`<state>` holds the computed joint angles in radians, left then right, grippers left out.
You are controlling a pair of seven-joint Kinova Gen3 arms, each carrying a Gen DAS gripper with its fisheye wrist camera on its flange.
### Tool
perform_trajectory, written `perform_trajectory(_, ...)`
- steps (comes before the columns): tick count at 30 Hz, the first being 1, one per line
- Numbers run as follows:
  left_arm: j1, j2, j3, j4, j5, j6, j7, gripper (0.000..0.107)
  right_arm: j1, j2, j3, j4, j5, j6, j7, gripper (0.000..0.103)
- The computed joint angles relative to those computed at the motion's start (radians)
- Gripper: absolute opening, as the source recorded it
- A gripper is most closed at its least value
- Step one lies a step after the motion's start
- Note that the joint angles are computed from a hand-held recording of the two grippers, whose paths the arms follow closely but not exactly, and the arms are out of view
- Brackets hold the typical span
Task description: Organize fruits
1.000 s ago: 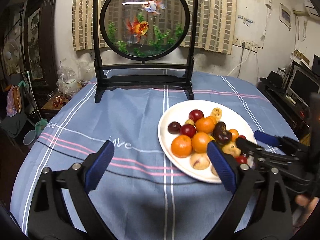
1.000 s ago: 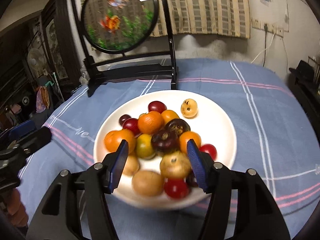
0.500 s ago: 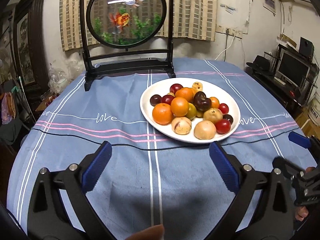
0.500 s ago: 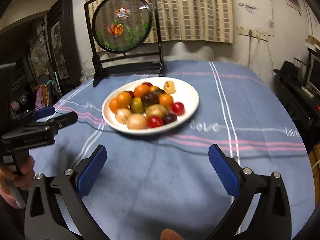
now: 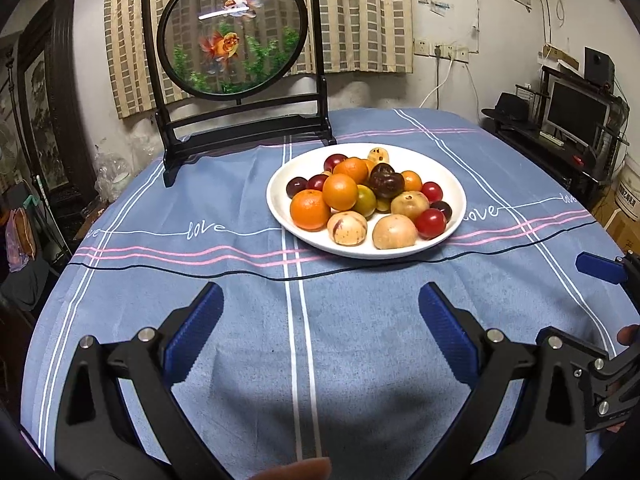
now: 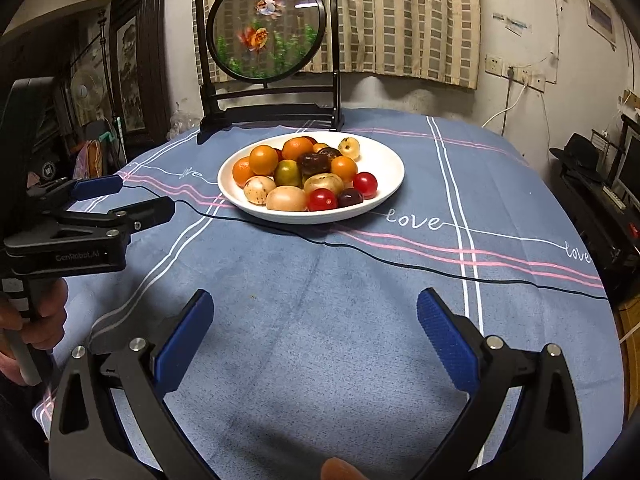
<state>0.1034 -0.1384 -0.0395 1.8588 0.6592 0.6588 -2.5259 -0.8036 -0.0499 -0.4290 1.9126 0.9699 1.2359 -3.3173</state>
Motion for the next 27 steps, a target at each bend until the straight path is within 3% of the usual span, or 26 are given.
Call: perform_trajectory(27, -0.002, -0.002, -0.012, 0.017, 0.04, -0.017, -0.034, 0.101, -0.001, 0.013, 0.013, -0.007, -0.019, 0.003, 0.01, 0.102)
